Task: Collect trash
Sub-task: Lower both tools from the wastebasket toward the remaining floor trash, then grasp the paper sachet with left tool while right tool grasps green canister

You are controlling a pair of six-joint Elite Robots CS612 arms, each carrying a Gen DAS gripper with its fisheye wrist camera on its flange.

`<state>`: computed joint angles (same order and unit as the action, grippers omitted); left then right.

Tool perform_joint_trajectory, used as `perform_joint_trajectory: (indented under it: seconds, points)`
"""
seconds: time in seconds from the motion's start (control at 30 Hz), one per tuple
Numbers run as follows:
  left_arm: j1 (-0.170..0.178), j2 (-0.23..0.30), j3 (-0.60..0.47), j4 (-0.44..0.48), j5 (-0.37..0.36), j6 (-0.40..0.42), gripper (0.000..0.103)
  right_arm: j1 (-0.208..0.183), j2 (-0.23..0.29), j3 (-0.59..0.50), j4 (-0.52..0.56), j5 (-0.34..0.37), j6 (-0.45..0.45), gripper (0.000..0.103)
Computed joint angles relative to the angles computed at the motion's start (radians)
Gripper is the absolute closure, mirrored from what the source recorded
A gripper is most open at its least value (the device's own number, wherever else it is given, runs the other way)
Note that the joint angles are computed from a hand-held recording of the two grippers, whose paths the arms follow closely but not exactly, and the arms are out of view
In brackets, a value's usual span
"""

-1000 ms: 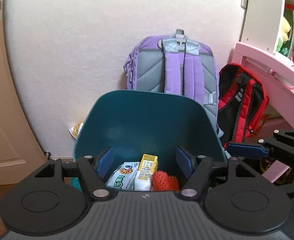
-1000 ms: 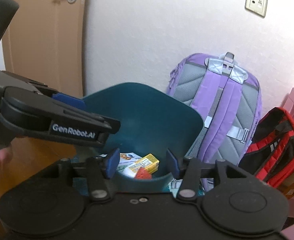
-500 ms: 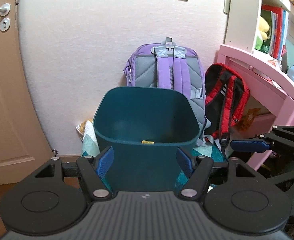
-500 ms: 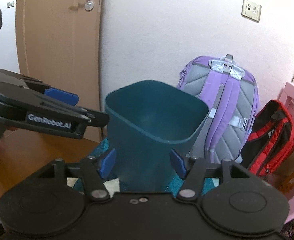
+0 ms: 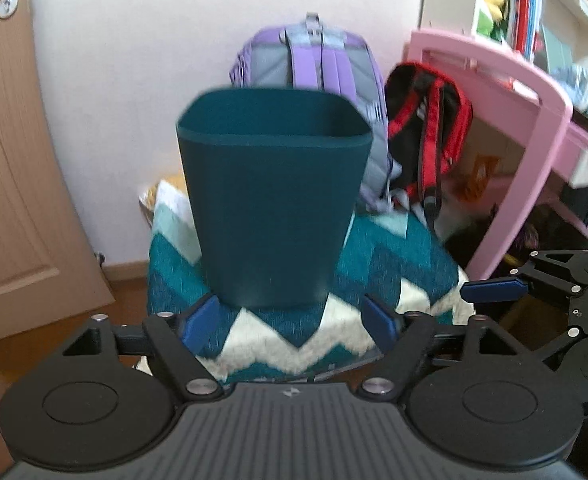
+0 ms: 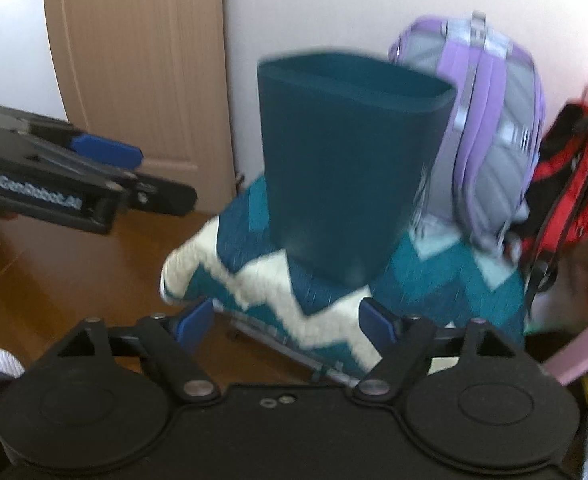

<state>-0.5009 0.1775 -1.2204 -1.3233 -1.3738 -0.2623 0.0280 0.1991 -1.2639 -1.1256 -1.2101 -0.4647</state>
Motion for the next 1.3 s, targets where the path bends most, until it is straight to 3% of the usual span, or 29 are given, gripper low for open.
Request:
perform_joint_trajectory:
  seconds: [0.23, 0.33, 0.73, 0.9, 1.1, 1.23, 1.3]
  points:
    - [0.009, 0.085, -0.083, 0.095, -0.035, -0.006, 0.024, -0.001, 0.092, -0.090, 0.114, -0.038, -0.006, 0.013]
    - [0.022, 0.115, -0.094, 0.118, -0.091, -0.019, 0.022, 0.004, 0.136, -0.120, 0.142, -0.067, -0.003, 0.006]
    - [0.062, 0.217, -0.060, 0.186, -0.278, 0.029, 0.016, 0.031, 0.280, -0.166, 0.317, -0.207, 0.093, 0.005]
    - [0.064, 0.255, -0.033, 0.213, -0.319, 0.098, 0.016, 0.040, 0.329, -0.175, 0.371, -0.243, 0.170, 0.005]
    - [0.063, 0.293, 0.005, 0.244, -0.368, 0.218, 0.016, 0.036, 0.372, -0.168, 0.433, -0.237, 0.279, 0.005]
    - [0.050, 0.325, 0.017, 0.263, -0.342, 0.300, 0.016, 0.033, 0.390, -0.143, 0.467, -0.263, 0.330, 0.006]
    - [0.034, 0.353, 0.001, 0.262, -0.279, 0.346, 0.016, 0.034, 0.397, -0.131, 0.481, -0.281, 0.343, 0.006]
